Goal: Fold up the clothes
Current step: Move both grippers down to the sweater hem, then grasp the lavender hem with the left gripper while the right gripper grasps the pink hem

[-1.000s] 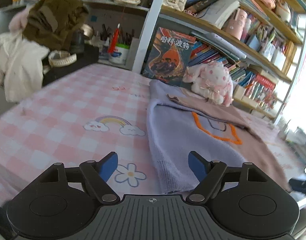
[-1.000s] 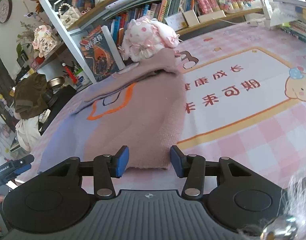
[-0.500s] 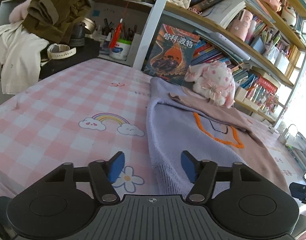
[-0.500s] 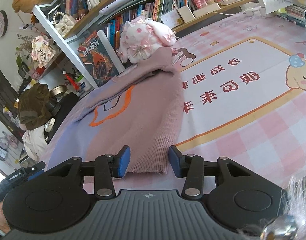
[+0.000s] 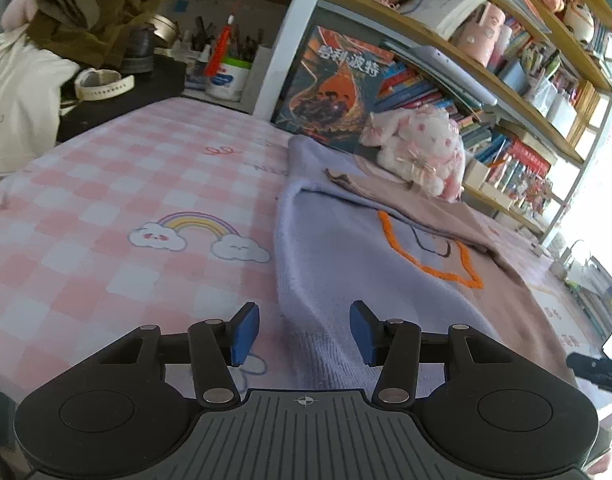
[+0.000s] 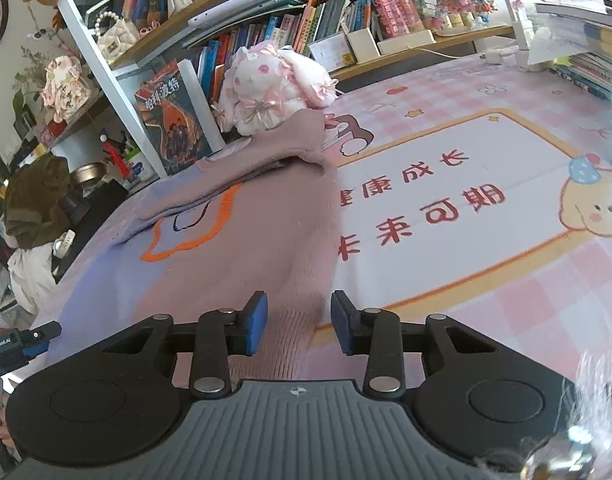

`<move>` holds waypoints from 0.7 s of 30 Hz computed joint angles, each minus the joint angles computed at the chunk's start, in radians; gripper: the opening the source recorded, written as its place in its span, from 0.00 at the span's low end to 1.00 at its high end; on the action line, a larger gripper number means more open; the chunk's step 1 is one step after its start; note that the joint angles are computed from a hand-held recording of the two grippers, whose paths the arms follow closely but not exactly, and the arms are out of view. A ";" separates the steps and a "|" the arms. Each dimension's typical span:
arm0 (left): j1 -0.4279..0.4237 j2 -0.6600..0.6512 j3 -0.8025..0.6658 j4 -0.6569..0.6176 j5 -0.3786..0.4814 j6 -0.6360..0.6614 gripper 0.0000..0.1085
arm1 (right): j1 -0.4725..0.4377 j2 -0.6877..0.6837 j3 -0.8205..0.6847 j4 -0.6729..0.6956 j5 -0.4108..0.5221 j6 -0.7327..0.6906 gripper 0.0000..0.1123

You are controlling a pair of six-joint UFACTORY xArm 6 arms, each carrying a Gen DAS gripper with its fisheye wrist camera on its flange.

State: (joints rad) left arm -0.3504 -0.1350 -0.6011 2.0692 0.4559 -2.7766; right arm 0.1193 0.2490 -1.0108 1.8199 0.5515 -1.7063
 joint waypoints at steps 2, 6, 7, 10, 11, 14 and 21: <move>-0.005 0.015 -0.011 -0.055 0.019 0.050 0.25 | 0.019 0.011 -0.018 0.005 -0.031 -0.018 0.25; -0.004 0.026 -0.031 -0.026 0.008 0.023 0.05 | 0.074 0.029 -0.053 0.039 -0.134 -0.116 0.15; -0.011 0.022 -0.033 -0.015 0.013 0.019 0.05 | 0.074 0.032 -0.054 0.039 -0.122 -0.133 0.14; -0.031 0.012 -0.038 0.017 0.030 0.008 0.05 | 0.016 0.013 -0.028 0.046 0.069 -0.088 0.11; -0.034 0.010 -0.041 0.024 0.029 0.007 0.05 | -0.005 0.010 -0.021 0.049 0.137 -0.074 0.10; -0.014 0.016 -0.055 0.053 -0.018 -0.017 0.06 | -0.021 0.030 -0.044 -0.024 0.185 0.046 0.10; 0.017 0.014 -0.043 0.086 -0.086 -0.082 0.12 | -0.014 0.049 -0.057 -0.130 0.151 0.139 0.26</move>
